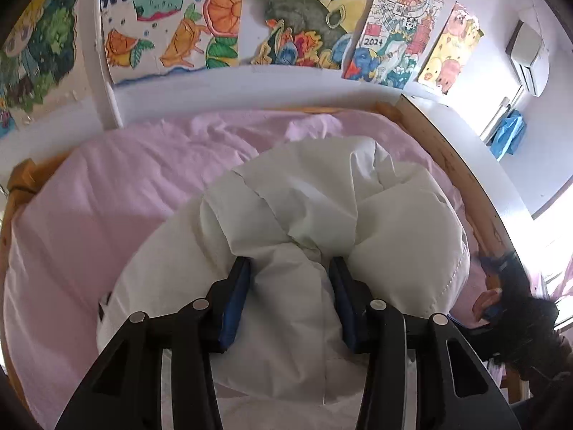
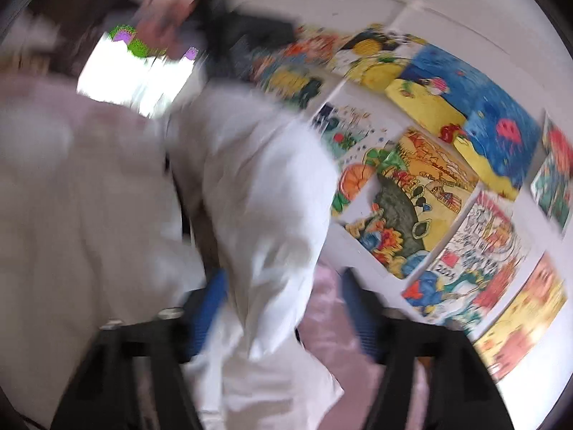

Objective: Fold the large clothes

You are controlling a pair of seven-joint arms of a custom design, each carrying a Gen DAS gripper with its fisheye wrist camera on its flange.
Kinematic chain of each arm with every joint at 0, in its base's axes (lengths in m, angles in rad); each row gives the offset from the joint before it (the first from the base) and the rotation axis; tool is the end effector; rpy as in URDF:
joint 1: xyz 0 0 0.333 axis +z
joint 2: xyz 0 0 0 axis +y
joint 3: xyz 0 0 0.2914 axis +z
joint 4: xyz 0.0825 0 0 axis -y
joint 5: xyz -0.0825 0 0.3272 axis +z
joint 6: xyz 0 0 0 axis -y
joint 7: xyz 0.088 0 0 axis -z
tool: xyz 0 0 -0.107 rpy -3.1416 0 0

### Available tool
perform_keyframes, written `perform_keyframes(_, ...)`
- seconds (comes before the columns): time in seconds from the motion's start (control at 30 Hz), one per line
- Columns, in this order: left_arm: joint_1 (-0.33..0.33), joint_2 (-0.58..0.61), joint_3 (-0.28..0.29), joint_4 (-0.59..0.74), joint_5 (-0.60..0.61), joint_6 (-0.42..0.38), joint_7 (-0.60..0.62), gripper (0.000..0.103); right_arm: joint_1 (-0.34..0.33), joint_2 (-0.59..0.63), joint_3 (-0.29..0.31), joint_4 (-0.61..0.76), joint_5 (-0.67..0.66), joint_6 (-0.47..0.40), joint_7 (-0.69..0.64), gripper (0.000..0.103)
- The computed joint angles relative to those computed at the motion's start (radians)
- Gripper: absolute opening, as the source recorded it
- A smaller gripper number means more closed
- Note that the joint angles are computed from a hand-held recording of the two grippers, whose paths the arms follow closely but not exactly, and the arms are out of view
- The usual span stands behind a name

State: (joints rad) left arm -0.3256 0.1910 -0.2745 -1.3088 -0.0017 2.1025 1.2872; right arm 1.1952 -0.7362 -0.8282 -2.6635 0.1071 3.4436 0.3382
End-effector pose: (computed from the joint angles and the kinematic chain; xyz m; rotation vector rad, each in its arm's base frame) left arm 0.4963 -0.3150 0.6743 -1.7005 2.2944 -0.8711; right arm 0.3848 0.0623 0.5463 -1.9118 0.3430 -1.0912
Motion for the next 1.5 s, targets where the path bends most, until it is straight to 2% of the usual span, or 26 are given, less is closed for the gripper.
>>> perform_keyframes(0.1, 0.018, -0.068, -0.002, -0.107, -0.053, 0.044, 0.022, 0.040, -0.010, -0.005, 0.056, 0.052, 0.037, -0.093, -0.009, 0.074)
perform_keyframes(0.17, 0.025, -0.108, 0.001, -0.171, -0.086, 0.065, 0.026, 0.040, -0.005, 0.032, 0.078, 0.061, 0.063, -0.088, -0.025, 0.074)
perform_keyframes(0.2, 0.029, -0.129, 0.003, -0.207, -0.104, 0.071, 0.025, 0.040, -0.005, 0.061, 0.090, 0.061, 0.067, -0.076, -0.035, 0.069)
perform_keyframes(0.23, 0.030, -0.150, 0.005, -0.241, -0.115, 0.080, 0.022, 0.040, -0.018, 0.086, 0.106, 0.053, 0.067, -0.059, -0.036, 0.057)
perform_keyframes(0.27, 0.030, -0.177, 0.006, -0.287, -0.127, 0.104, 0.023, 0.040, -0.043, 0.110, 0.131, 0.043, 0.067, -0.064, -0.043, 0.020)
perform_keyframes(0.3, 0.028, -0.199, 0.008, -0.324, -0.134, 0.128, 0.021, 0.040, -0.063, 0.135, 0.145, 0.039, 0.060, -0.062, -0.049, 0.012)
perform_keyframes(0.43, 0.008, -0.297, 0.011, -0.540, -0.186, 0.317, -0.007, 0.040, -0.129, 0.187, 0.162, -0.050, -0.006, 0.034, -0.072, 0.009)
perform_keyframes(0.47, 0.002, -0.312, 0.005, -0.593, -0.172, 0.379, -0.037, 0.040, -0.128, 0.204, 0.145, -0.053, -0.014, 0.048, -0.058, 0.009)
perform_keyframes(0.53, -0.006, -0.330, -0.011, -0.675, -0.097, 0.486, -0.119, 0.041, -0.124, 0.232, 0.114, -0.050, -0.027, 0.059, -0.020, 0.009)
perform_keyframes(0.6, 0.010, -0.333, -0.043, -0.734, 0.076, 0.577, -0.274, 0.041, -0.117, 0.208, 0.087, -0.065, -0.042, 0.059, 0.023, 0.010)
perform_keyframes(0.67, 0.013, -0.343, -0.043, -0.779, 0.157, 0.642, -0.373, 0.041, -0.197, 0.159, 0.148, -0.076, -0.007, -0.019, 0.092, 0.013)
perform_keyframes(0.73, -0.011, -0.359, -0.019, -0.811, 0.134, 0.683, -0.370, 0.041, -0.259, 0.085, 0.202, -0.068, 0.055, -0.126, 0.173, 0.019)
perform_keyframes(0.8, -0.030, -0.376, -0.002, -0.820, 0.120, 0.675, -0.339, 0.041, -0.296, 0.046, 0.261, -0.029, 0.158, -0.174, 0.265, 0.040)
perform_keyframes(0.87, -0.032, -0.384, -0.004, -0.810, 0.143, 0.637, -0.332, 0.041, -0.304, 0.074, 0.312, 0.062, 0.296, -0.223, 0.306, 0.054)
perform_keyframes(0.9, -0.033, -0.384, -0.007, -0.806, 0.152, 0.625, -0.335, 0.041, -0.313, 0.130, 0.336, 0.149, 0.346, -0.276, 0.378, 0.055)
perform_keyframes(0.93, -0.034, -0.385, -0.009, -0.802, 0.159, 0.607, -0.338, 0.041, -0.296, 0.171, 0.325, 0.230, 0.391, -0.353, 0.403, 0.055)
perform_keyframes(1.0, -0.042, -0.388, -0.004, -0.794, 0.145, 0.581, -0.328, 0.041, -0.183, 0.283, 0.224, 0.404, 0.367, -0.510, 0.593, 0.055)
perform_keyframes(1.03, -0.044, -0.385, -0.003, -0.783, 0.145, 0.562, -0.322, 0.041, -0.157, 0.341, 0.192, 0.486, 0.405, -0.602, 0.618, 0.055)
perform_keyframes(1.07, -0.046, -0.383, -0.002, -0.779, 0.143, 0.552, -0.314, 0.041, -0.164, 0.415, 0.191, 0.552, 0.493, -0.658, 0.604, 0.055)
perform_keyframes(1.13, -0.051, -0.382, 0.003, -0.769, 0.131, 0.528, -0.285, 0.041, -0.221, 0.528, 0.218, 0.631, 0.514, -0.748, 0.655, 0.054)
perform_keyframes(1.17, -0.058, -0.390, 0.011, -0.774, 0.109, 0.533, -0.260, 0.041, -0.242, 0.556, 0.232, 0.637, 0.506, -0.766, 0.674, 0.050)
perform_keyframes(1.2, -0.064, -0.406, 0.020, -0.789, 0.085, 0.544, -0.234, 0.041, -0.258, 0.562, 0.245, 0.618, 0.493, -0.771, 0.682, 0.047)
perform_keyframes(1.3, -0.104, -0.472, 0.071, -0.844, -0.058, 0.634, -0.137, 0.041, -0.313, 0.504, 0.332, 0.467, 0.412, -0.636, 0.678, 0.046)
perform_keyframes(1.37, -0.028, -0.472, 0.018, -0.809, 0.039, 0.634, -0.255, 0.041, -0.375, 0.476, 0.418, 0.380, 0.326, -0.525, 0.713, 0.046)
perform_keyframes(1.43, 0.042, -0.426, -0.044, -0.727, 0.188, 0.555, -0.380, 0.041, -0.439, 0.469, 0.491, 0.351, 0.280, -0.473, 0.753, 0.046)
perform_keyframes(1.5, 0.092, -0.335, -0.112, -0.594, 0.396, 0.351, -0.547, 0.041, -0.474, 0.464, 0.525, 0.343, 0.307, -0.449, 0.749, 0.046)
